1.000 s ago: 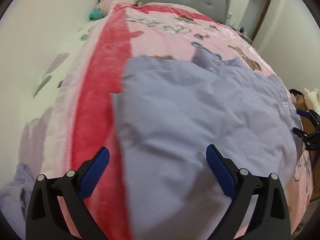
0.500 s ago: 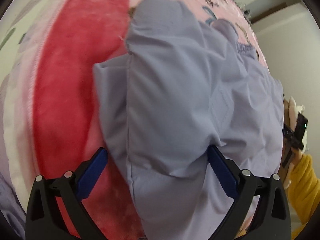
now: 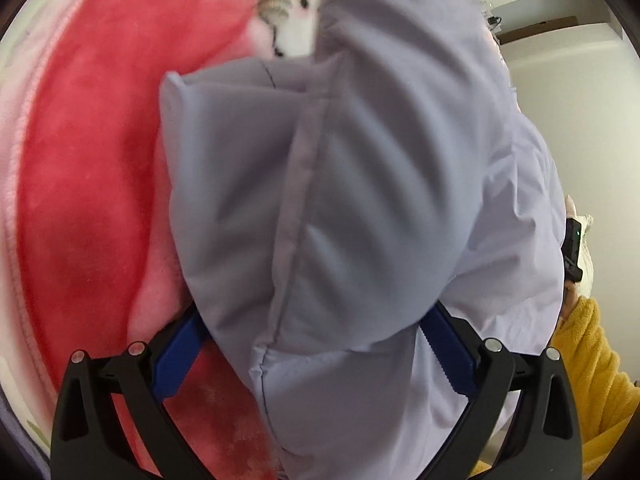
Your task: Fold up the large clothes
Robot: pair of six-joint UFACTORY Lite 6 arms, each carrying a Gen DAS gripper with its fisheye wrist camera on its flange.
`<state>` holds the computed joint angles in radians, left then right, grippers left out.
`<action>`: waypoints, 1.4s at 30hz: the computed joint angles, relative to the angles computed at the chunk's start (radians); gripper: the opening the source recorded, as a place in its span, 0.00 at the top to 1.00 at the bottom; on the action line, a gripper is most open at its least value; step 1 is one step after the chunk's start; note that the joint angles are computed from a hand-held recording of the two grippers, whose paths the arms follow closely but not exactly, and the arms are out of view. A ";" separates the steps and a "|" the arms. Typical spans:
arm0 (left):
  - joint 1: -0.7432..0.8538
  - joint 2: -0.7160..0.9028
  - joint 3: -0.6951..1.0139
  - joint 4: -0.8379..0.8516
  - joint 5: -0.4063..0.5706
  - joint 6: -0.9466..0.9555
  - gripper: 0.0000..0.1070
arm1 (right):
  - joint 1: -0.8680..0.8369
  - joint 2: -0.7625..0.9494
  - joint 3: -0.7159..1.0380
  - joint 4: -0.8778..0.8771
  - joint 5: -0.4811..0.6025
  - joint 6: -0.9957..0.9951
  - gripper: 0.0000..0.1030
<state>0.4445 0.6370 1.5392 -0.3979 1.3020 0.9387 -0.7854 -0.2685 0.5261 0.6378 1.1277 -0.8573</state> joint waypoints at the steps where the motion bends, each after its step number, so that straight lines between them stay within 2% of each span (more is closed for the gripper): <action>1: 0.005 0.034 0.038 0.002 0.026 -0.003 0.08 | 0.010 0.024 0.018 -0.005 0.007 0.019 0.07; 10: -0.031 0.057 0.101 -0.006 0.101 -0.017 0.08 | 0.096 0.106 0.043 0.023 0.017 0.140 0.07; 12: -0.002 0.087 0.157 -0.033 0.176 0.003 0.09 | 0.077 0.093 0.047 0.084 0.075 0.083 0.11; 14: 0.021 0.118 0.203 -0.055 0.223 0.014 0.09 | 0.046 0.044 0.032 0.120 0.107 0.011 0.10; 16: 0.011 0.130 0.191 -0.036 0.186 -0.006 0.08 | 0.101 0.011 0.000 0.078 0.017 0.052 0.07; 17: -0.003 0.138 0.193 -0.025 0.180 -0.023 0.08 | 0.113 0.047 -0.002 0.094 0.003 0.055 0.07; 19: -0.022 0.159 0.205 -0.018 0.167 -0.039 0.08 | 0.104 0.124 0.011 0.146 0.002 0.039 0.07; 25: -0.004 0.222 0.294 -0.035 0.216 -0.020 0.08 | 0.052 0.159 0.010 0.158 0.028 -0.049 0.07; 28: 0.010 0.241 0.301 -0.028 0.211 -0.022 0.08 | 0.011 0.176 -0.021 0.149 -0.009 -0.113 0.07; 31: -0.002 0.267 0.367 -0.032 0.218 -0.061 0.07 | 0.031 0.093 -0.069 0.145 -0.038 -0.079 0.07; 33: 0.002 0.226 0.306 -0.041 0.195 -0.061 0.07 | 0.072 -0.003 -0.116 0.150 -0.058 -0.008 0.07; 36: 0.024 0.251 0.341 -0.039 0.232 -0.098 0.08 | 0.060 -0.050 -0.149 0.136 -0.026 0.062 0.08; 37: 0.028 0.274 0.363 -0.028 0.244 -0.114 0.08 | 0.075 -0.032 -0.147 0.156 -0.038 0.066 0.10; 38: 0.025 0.290 0.391 -0.022 0.257 -0.141 0.08 | 0.088 -0.049 -0.153 0.172 -0.043 0.054 0.23; 41: 0.000 0.275 0.388 -0.008 0.224 -0.146 0.08 | 0.101 -0.143 -0.172 0.160 -0.029 0.088 0.37; 42: 0.001 0.250 0.360 -0.008 0.203 -0.137 0.12 | 0.117 -0.173 -0.182 0.162 -0.024 0.111 0.39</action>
